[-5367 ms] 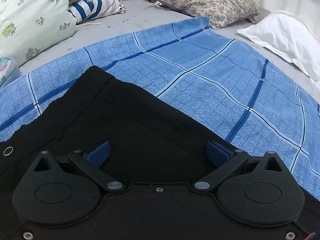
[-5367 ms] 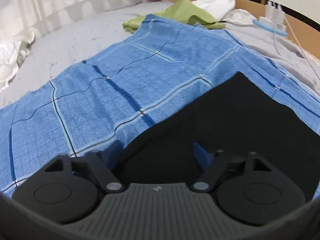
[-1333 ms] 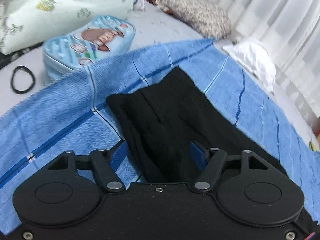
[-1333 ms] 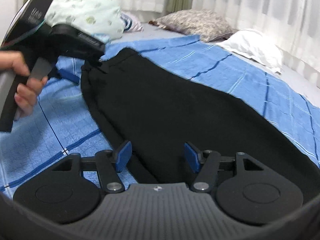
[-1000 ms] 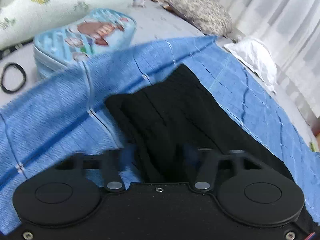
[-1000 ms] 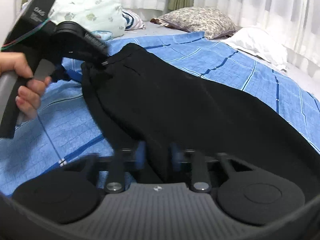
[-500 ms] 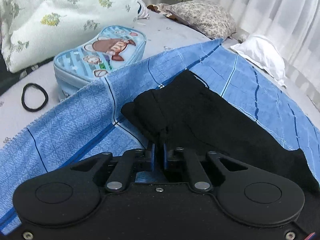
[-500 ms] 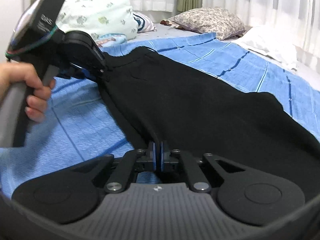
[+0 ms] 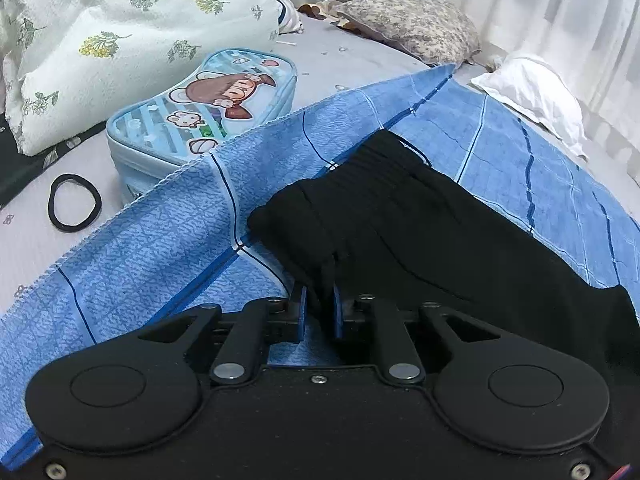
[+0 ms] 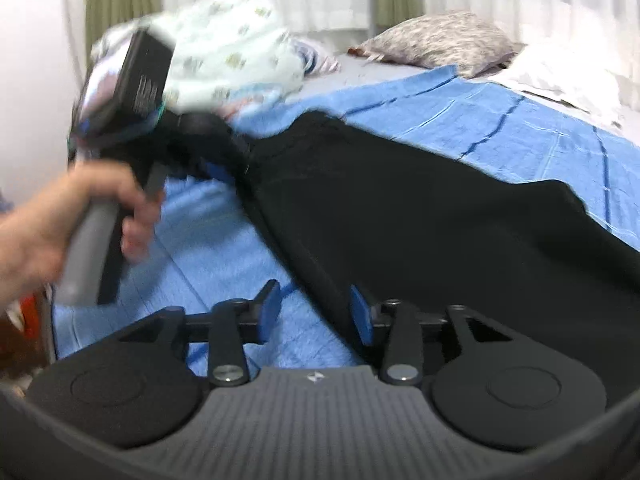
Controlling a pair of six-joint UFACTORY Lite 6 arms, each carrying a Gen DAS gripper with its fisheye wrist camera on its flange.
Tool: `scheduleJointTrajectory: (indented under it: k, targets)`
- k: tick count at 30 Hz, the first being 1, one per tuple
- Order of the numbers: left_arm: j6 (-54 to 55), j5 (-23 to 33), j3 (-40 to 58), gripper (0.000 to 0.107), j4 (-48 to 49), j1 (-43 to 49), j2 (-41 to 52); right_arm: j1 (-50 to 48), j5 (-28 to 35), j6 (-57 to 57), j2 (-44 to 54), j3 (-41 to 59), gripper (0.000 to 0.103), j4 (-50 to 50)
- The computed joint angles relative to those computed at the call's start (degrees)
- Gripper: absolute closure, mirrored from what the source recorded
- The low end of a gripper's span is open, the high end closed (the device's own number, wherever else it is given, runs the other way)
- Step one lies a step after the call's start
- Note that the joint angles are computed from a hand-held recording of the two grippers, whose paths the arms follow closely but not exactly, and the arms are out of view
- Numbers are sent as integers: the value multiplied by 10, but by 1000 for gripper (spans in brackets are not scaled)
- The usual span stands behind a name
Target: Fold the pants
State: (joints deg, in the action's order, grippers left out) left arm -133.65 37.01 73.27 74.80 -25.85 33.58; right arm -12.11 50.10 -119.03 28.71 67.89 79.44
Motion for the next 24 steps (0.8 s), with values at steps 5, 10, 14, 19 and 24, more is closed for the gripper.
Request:
scheduleJointTrajectory:
  k: [5, 10, 14, 19, 24]
  targets:
    - [4, 8, 3, 89, 2, -2, 8, -34, -67, 4, 24, 41, 38, 43]
    - [23, 42, 1, 90, -15, -20, -13, -18, -114, 38, 73, 86, 44, 52]
    - [32, 83, -21, 91, -11, -48, -61, 27, -96, -18, 56, 37, 57, 50]
    - [11, 89, -50, 82, 61, -73, -115, 27, 24, 50, 65, 83, 46, -47]
    - [7, 50, -11, 81, 100, -67, -60, 33, -76, 75, 95, 148, 43, 4]
